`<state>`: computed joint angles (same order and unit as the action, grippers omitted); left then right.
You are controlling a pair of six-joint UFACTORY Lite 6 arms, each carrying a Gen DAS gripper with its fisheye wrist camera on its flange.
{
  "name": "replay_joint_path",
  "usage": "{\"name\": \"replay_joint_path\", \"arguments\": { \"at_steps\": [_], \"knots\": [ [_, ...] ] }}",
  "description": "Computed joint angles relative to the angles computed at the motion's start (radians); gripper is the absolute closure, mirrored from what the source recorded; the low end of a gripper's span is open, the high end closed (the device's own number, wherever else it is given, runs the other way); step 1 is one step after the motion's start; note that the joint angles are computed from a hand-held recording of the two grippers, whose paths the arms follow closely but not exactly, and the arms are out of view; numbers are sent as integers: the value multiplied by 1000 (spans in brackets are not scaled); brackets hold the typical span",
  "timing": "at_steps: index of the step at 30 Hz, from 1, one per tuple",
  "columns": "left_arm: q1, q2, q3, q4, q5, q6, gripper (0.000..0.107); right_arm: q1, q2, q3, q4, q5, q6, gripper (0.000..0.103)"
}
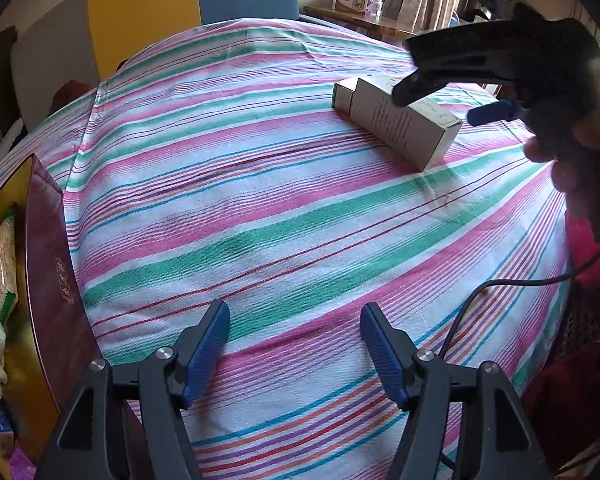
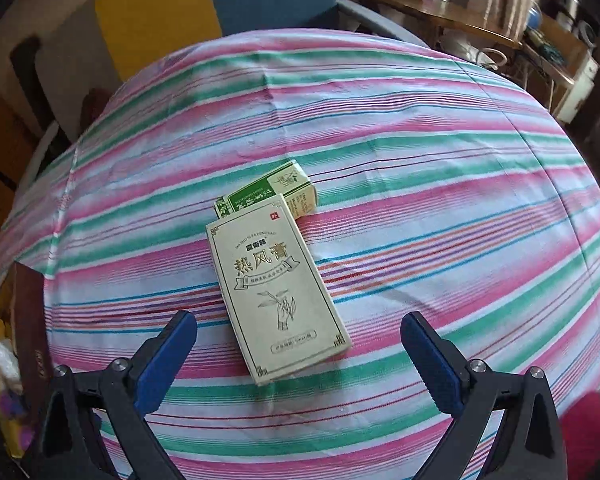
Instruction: Organize objects
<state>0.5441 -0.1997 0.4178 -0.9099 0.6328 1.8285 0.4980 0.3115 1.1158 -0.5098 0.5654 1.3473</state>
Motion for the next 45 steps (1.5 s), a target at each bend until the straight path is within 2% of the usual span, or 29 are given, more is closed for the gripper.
{"name": "replay_joint_path", "arguments": {
  "at_steps": [1, 4, 8, 9, 13, 17, 20, 27, 35, 39, 45],
  "knots": [
    [4, 8, 7, 2, 7, -4, 38, -19, 48, 48, 47, 11, -87, 6],
    [20, 25, 23, 10, 27, -9, 38, -48, 157, 148, 122, 45, -230, 23],
    [7, 29, 24, 10, 19, -14, 38, -63, 172, 130, 138, -8, -244, 49],
    [7, 33, 28, 14, 21, -19, 38, -58, 148, 101, 114, -29, -211, 51],
    [9, 27, 25, 19, 20, -22, 38, -26, 50, -8, 53, -29, -135, 51],
    [-15, -8, -7, 2, -15, -9, 38, -17, -78, -162, -17, -20, 35, 51],
    [-29, -36, -25, 8, -38, -16, 38, -51, -122, -236, 11, -48, 64, 51],
    [-45, -61, -50, -9, -70, -12, 38, -56, -85, -230, -23, -38, 91, 51],
    [-84, -63, -60, -32, -116, -22, 38, -82, -116, -275, 0, -77, 72, 51],
    [-71, -100, -59, 20, -88, -75, 43, -94, -130, -291, 14, -88, 55, 50],
    [-56, -219, -58, 44, -7, -102, 43, -106, -151, -310, 29, -93, 29, 49]
  ]
}}
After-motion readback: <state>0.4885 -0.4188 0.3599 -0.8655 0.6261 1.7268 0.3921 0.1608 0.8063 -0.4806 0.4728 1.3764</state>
